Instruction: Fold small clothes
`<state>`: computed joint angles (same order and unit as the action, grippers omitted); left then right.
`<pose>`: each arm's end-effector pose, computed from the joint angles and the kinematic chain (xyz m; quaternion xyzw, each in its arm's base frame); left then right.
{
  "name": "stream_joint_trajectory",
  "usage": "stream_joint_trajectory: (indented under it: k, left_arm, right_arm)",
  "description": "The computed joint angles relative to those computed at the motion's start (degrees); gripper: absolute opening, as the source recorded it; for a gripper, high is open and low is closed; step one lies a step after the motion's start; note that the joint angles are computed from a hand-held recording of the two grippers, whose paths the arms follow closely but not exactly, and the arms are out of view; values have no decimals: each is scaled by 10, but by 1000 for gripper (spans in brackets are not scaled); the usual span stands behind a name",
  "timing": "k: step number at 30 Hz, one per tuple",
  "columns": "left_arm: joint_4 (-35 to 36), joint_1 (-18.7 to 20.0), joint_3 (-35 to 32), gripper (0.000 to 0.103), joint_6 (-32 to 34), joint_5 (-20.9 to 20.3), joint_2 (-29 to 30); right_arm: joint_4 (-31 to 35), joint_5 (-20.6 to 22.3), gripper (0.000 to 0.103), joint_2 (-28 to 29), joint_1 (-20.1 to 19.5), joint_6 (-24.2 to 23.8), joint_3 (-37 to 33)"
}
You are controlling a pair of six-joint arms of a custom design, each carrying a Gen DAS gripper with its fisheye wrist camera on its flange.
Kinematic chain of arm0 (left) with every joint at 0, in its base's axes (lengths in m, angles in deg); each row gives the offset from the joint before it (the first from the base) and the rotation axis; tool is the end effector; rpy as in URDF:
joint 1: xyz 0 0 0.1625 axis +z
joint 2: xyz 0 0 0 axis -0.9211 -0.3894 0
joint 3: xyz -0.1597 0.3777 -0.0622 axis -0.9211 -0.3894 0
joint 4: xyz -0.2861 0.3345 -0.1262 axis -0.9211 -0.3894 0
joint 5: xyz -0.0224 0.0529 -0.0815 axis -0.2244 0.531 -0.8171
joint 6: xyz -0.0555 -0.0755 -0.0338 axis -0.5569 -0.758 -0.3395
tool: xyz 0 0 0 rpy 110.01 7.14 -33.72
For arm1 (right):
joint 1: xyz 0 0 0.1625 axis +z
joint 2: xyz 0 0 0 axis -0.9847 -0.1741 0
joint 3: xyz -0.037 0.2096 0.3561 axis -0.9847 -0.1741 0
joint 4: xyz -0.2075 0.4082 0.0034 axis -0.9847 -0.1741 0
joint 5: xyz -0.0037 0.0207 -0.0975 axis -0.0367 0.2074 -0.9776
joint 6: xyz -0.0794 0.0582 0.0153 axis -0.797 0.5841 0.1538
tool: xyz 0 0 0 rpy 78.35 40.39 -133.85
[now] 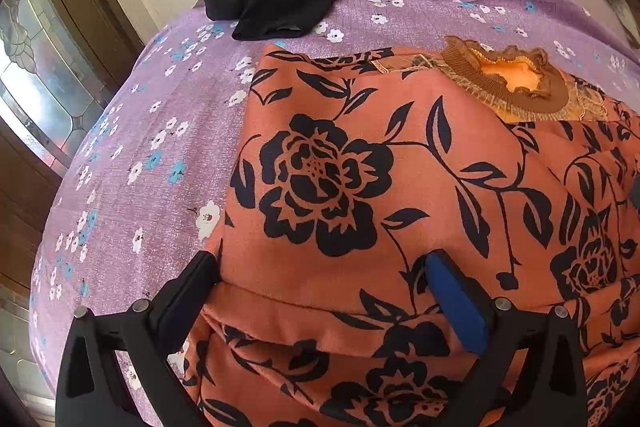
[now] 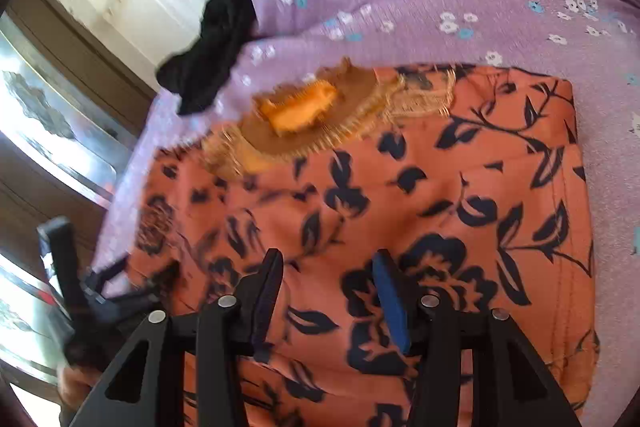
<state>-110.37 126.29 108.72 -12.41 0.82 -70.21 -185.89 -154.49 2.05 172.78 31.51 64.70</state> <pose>-0.1019 -0.5903 0.1416 0.2398 0.8476 -0.2128 0.4228 0.1294 -0.5334 0.1041 -0.0223 -0.9261 0.3506 0.1378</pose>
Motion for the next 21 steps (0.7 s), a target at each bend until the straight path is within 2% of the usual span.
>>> stream_joint_trajectory:
  k: [3, 4, 6, 8, 11, 12, 15, 17, 19, 21]
  left_arm:
    - [15, 9, -3, 103, -28, -23, -9]
    - [15, 11, -3, 103, -31, -25, -9]
    - [2, 10, 3, 103, -23, -21, -9]
    - [2, 7, 5, 103, -22, -20, -10]
    - [88, 5, -19, 103, -47, -21, -15]
    - [91, 5, -22, 103, -40, -24, -18]
    - [6, -4, -4, 103, 12, -21, -20]
    - [-11, -8, 6, 103, 32, -46, -30]
    - [34, -6, 1, 103, 15, -53, -30]
    - [76, -2, -6, 103, 12, -34, -14]
  right_arm:
    - [-10, -23, 50, 27, 5, -19, -20]
    - [7, -31, 51, 31, 2, -20, -26]
    - [-16, -28, 51, 40, 0, -40, -25]
    - [4, -29, 50, 31, 2, -25, -27]
    - [11, -27, 50, 13, 4, -8, -13]
    - [17, -31, 50, 3, 6, -3, -6]
    - [23, -37, 50, -21, 15, 9, 13]
    - [28, -42, 50, -36, 21, 7, 26]
    - [60, -48, 50, -48, 21, 14, 31]
    - [119, -39, 51, -47, 5, 36, 25]
